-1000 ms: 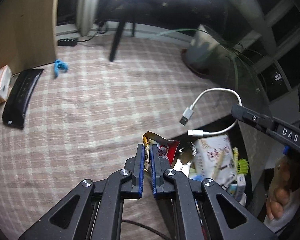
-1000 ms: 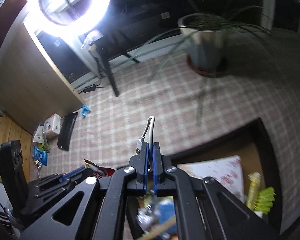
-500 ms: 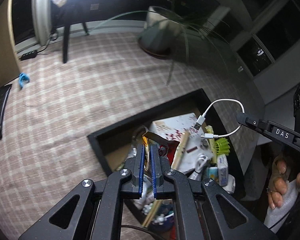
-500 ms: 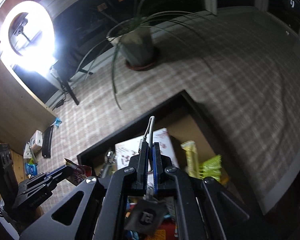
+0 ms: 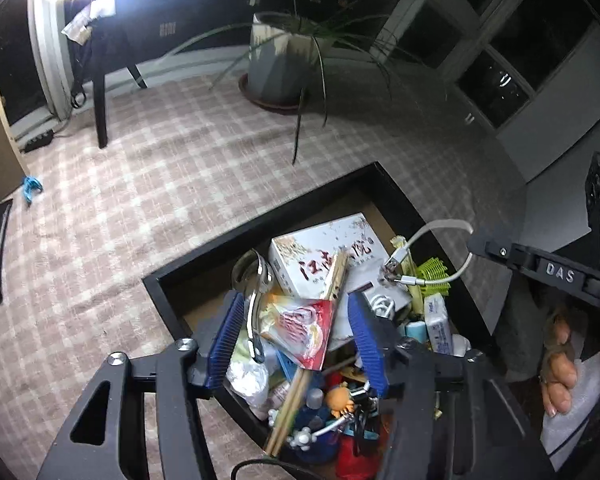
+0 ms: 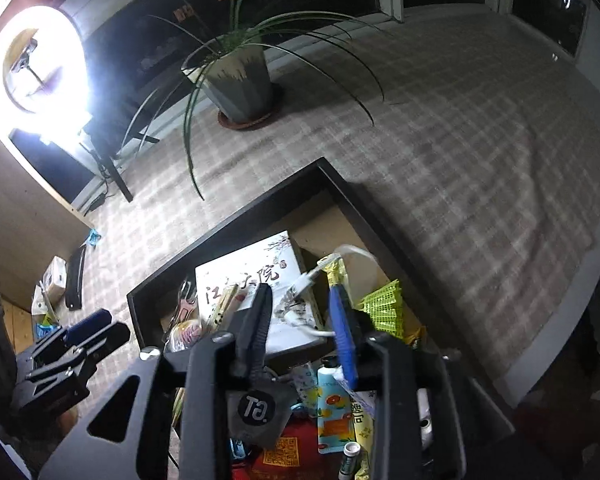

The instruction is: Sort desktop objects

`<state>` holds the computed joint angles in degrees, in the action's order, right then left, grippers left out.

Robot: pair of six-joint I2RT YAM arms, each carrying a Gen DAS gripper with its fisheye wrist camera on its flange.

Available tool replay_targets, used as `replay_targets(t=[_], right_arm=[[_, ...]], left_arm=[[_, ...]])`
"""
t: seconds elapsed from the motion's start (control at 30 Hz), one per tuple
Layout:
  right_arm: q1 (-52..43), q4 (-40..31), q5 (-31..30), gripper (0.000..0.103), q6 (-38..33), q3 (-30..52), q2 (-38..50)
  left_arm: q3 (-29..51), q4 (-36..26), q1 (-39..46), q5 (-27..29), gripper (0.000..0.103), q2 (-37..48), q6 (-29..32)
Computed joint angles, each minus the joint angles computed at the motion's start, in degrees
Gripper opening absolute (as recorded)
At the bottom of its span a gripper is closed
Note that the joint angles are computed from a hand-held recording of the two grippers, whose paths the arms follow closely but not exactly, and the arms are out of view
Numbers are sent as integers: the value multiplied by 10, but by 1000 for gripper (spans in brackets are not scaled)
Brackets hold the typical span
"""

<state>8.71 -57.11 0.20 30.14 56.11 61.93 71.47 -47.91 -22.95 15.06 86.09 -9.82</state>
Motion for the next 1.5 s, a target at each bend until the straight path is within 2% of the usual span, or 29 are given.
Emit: replay_targets(t=[0.53, 0.67, 0.83, 1.03, 1.33, 1.43, 1.5], right_arm=[[88, -13, 42, 31, 44, 16, -9], [126, -18, 71, 38, 60, 27, -8], [181, -24, 109, 39, 87, 39, -2], [256, -24, 164, 48, 122, 55, 13], [367, -30, 263, 60, 180, 89, 65], [392, -27, 274, 63, 187, 98, 81], [412, -27, 283, 64, 191, 106, 95]], left_arm=[[-3, -14, -19, -75, 52, -60, 8], [-8, -16, -23, -91, 52, -85, 11], [-14, -18, -26, -108, 53, -112, 15], [-23, -18, -25, -136, 61, -138, 20], [-49, -32, 12, -132, 63, -174, 32], [-57, -45, 36, -126, 72, -188, 34], [-64, -52, 49, -129, 73, -203, 34]])
